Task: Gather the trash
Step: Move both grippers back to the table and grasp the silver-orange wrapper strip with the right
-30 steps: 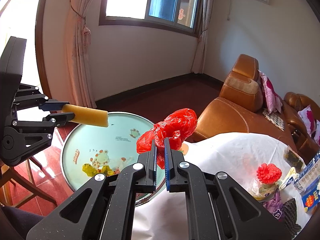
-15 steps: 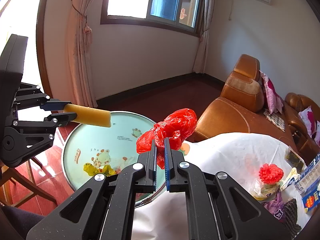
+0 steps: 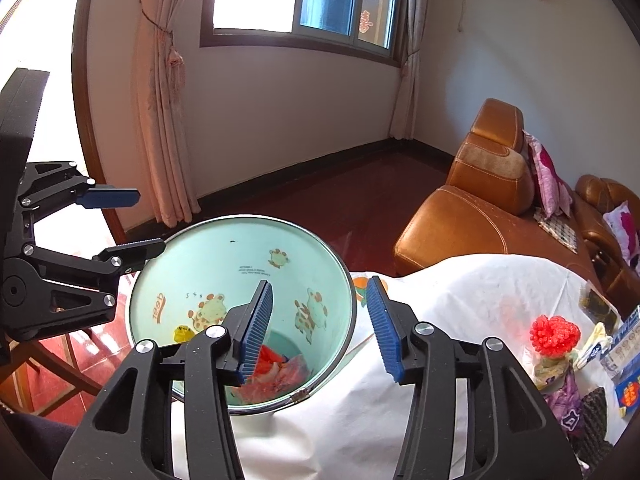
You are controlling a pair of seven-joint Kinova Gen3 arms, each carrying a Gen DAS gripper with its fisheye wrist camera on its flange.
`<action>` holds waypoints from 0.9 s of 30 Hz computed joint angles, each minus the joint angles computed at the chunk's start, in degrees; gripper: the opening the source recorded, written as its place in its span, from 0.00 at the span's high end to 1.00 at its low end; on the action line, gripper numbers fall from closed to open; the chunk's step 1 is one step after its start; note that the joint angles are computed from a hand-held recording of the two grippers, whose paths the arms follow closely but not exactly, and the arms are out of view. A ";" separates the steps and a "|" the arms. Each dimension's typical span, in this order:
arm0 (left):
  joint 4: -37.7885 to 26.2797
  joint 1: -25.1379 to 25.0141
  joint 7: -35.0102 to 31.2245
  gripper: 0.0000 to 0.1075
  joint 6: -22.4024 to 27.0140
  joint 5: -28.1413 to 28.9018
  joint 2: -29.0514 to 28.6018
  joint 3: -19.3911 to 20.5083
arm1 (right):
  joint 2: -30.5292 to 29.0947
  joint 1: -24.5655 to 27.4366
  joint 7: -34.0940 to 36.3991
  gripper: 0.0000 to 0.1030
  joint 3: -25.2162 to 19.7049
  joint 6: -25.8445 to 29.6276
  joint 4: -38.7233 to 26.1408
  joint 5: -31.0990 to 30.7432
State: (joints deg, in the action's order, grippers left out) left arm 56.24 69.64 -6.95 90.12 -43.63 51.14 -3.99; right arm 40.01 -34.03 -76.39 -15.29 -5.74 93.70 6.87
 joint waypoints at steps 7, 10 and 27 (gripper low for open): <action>1.37 0.22 1.98 0.49 -1.46 -0.16 -0.68 0.11 | -2.19 -1.18 -1.57 0.50 3.38 -1.15 3.11 -2.61; 1.36 0.08 2.96 0.49 -2.97 0.04 -0.69 0.41 | -4.21 -0.69 -2.91 0.46 5.11 -2.98 6.34 -4.30; -20.89 1.64 -12.81 0.48 -4.71 4.03 10.88 -2.67 | -10.17 17.77 -11.41 0.46 6.04 -6.86 20.72 -4.49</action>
State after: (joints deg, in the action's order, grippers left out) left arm 35.35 71.28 -19.76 85.40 -39.60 62.02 -6.66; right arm 29.84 -16.26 -87.81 -9.25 -12.60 114.42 2.38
